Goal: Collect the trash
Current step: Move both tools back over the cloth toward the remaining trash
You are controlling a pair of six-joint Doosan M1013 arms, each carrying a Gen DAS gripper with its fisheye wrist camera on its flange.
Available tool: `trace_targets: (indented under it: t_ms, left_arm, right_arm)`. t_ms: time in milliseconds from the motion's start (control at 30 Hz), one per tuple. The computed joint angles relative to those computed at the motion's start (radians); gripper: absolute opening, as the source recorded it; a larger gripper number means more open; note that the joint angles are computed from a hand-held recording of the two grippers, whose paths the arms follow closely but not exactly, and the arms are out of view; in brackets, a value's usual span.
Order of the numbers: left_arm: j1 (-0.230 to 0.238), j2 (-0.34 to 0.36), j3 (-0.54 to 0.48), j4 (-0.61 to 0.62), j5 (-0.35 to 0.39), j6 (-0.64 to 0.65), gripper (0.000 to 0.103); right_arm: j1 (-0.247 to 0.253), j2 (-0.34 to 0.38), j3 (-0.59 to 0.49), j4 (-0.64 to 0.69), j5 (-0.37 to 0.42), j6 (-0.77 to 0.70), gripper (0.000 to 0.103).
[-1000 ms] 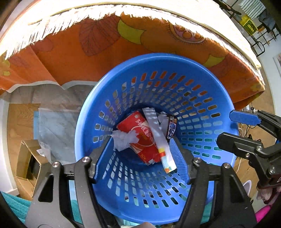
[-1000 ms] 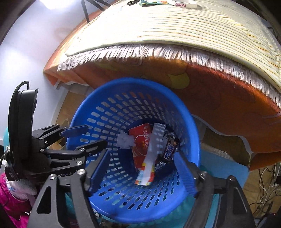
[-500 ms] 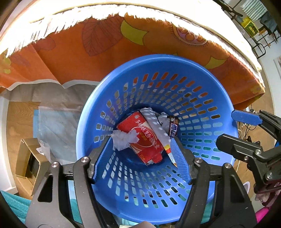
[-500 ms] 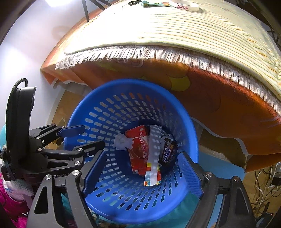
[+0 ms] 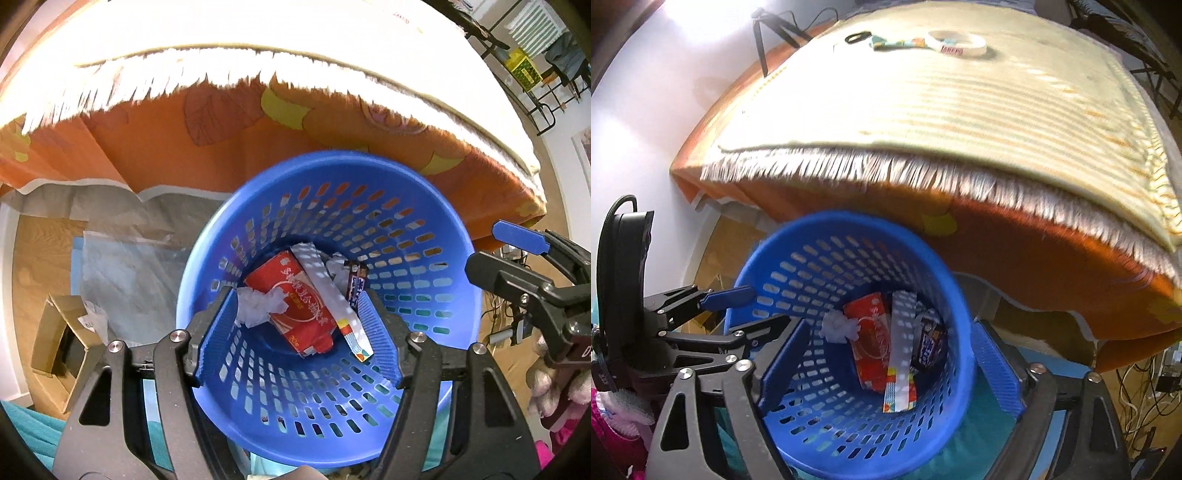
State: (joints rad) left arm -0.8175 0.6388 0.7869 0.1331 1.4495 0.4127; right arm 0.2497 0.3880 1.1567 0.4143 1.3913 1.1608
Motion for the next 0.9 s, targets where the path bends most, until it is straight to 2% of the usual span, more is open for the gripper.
trace_targets:
  t_ms: [133,567,900]
  left_arm:
    - [0.006,0.003,-0.022,0.017,0.006,0.017,0.07]
    - [0.046,0.013,-0.099,0.074,0.033,0.109,0.07]
    - [0.123,0.044,-0.207,0.134,0.069,0.231,0.07]
  right_arm:
    - [-0.004,0.001,-0.011,0.002,-0.024,0.008,0.096]
    - [-0.02,0.01,-0.056,0.033,-0.159,-0.019,0.096]
    - [-0.008,0.08,-0.193,-0.007,-0.16,-0.019,0.096]
